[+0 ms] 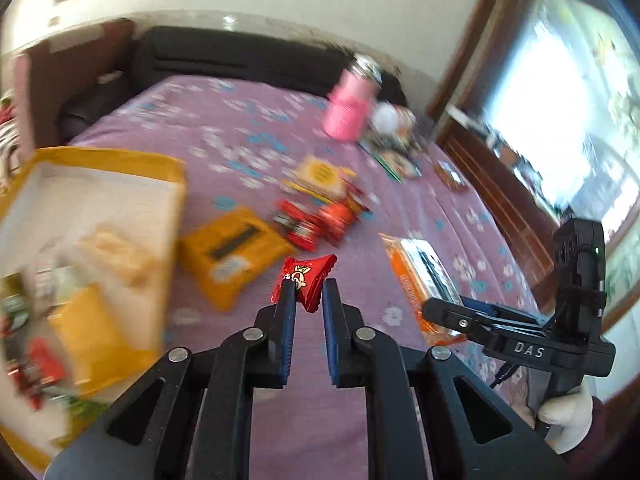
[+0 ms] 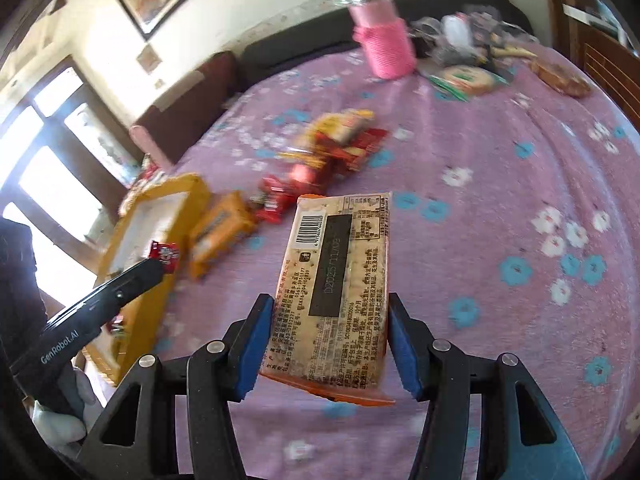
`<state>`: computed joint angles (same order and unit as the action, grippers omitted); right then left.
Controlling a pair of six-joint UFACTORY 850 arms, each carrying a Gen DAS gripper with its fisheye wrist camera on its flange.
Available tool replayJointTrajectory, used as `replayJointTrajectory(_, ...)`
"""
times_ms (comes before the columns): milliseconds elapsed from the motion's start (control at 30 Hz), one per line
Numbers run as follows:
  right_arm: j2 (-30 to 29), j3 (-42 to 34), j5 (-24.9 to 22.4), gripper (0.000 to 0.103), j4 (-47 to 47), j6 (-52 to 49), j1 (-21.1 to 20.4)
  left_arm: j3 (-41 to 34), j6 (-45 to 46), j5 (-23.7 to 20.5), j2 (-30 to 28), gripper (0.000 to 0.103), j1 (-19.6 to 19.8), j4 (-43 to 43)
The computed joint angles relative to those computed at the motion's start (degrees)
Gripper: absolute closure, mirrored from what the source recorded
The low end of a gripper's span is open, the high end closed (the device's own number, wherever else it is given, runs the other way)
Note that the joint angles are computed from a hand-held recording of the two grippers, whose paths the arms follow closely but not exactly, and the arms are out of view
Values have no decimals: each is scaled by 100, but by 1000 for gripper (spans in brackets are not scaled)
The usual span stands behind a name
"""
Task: Organize snacks
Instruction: 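Grasp a red candy with the left tool, then carry the candy and cracker pack over the tray and release both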
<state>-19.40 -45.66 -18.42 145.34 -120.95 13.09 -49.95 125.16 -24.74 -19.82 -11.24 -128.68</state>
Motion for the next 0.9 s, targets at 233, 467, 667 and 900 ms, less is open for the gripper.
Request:
replayJointTrajectory(233,-135,-559,19,47,-735,629,637,649,702,-171,538,92,976,-1041)
replayJointTrajectory(467,-744,-1712,274,74,-2281,2006,1281,651,817,-185,319,92,1523,-1266)
replayJointTrajectory(667,-1461,-2762,634,76,-4644,4389,1629,476,137,-369,-38,91,1786,-565)
replayJointTrajectory(900,-1314,-2285,442,56,-3063,3270,1444,552,-197,-671,-6,87,1990,-103)
